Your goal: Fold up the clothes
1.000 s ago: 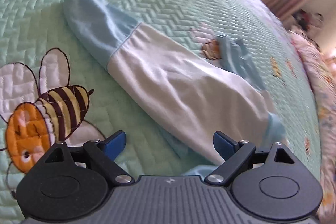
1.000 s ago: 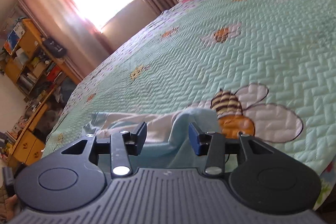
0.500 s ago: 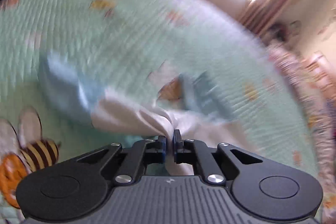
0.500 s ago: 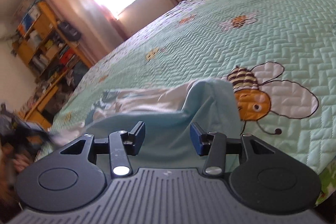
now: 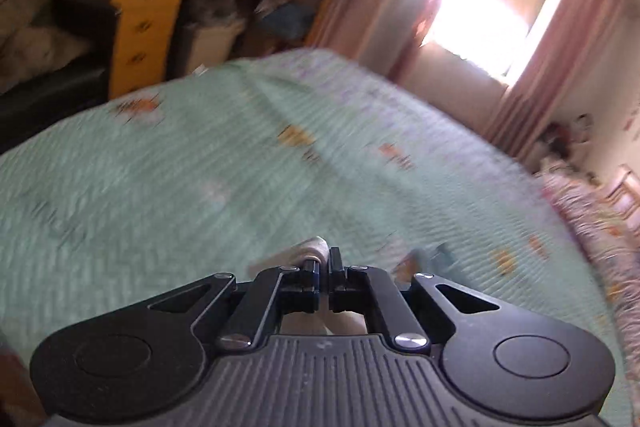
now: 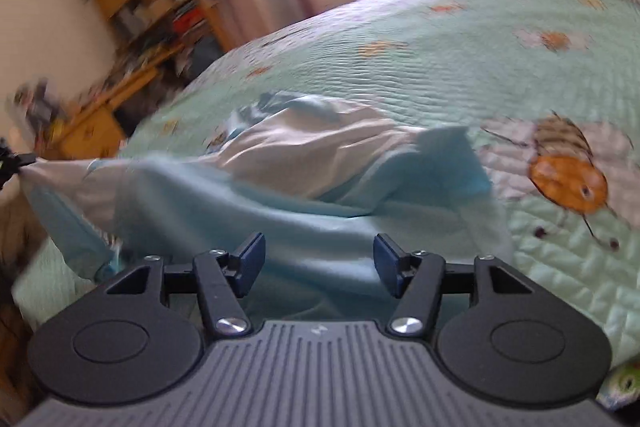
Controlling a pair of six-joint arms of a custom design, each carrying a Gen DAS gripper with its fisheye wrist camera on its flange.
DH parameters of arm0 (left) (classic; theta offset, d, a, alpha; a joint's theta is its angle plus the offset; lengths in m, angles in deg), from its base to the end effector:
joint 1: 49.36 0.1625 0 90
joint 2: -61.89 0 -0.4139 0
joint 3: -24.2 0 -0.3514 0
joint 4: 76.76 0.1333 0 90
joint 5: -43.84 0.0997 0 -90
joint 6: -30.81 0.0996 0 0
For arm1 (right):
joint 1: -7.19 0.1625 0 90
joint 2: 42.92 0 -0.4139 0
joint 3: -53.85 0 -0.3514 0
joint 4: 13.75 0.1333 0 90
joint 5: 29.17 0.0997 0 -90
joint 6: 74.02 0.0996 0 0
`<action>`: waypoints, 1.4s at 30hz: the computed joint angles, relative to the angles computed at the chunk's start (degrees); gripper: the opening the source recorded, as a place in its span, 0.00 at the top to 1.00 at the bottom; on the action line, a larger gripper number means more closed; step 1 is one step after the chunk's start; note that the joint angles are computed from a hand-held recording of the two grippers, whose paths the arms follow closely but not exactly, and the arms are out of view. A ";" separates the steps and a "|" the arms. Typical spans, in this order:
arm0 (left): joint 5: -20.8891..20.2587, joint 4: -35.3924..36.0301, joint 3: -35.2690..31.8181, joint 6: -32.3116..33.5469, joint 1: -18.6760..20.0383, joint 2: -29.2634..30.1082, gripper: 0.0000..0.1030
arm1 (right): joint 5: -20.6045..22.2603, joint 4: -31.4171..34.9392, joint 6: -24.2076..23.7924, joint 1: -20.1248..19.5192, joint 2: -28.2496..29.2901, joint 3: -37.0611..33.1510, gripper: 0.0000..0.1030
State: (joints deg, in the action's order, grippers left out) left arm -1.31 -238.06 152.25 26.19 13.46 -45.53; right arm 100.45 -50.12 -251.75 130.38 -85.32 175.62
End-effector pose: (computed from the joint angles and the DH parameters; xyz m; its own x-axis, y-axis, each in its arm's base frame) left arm 0.0336 -0.3801 0.4660 -0.9003 -0.2063 -0.3832 0.2177 0.5490 -0.8070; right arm 0.2547 -0.2619 -0.0290 -0.9140 -0.0087 0.4056 -0.3374 0.5715 -0.7480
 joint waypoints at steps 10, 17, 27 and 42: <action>-2.55 6.51 0.79 1.60 2.83 -2.42 0.96 | 4.72 -0.31 -18.93 4.39 3.13 -4.05 0.32; -2.48 9.03 1.64 1.74 2.67 -2.50 0.86 | 2.59 -1.71 -45.17 7.04 7.58 -9.60 0.32; -3.19 11.97 3.28 6.49 2.89 -2.41 0.56 | 2.16 -3.46 -51.89 5.30 11.31 -14.91 0.29; -10.02 13.56 2.47 5.39 4.72 -2.06 0.38 | -33.31 4.04 -14.66 -3.19 -6.45 -2.56 0.97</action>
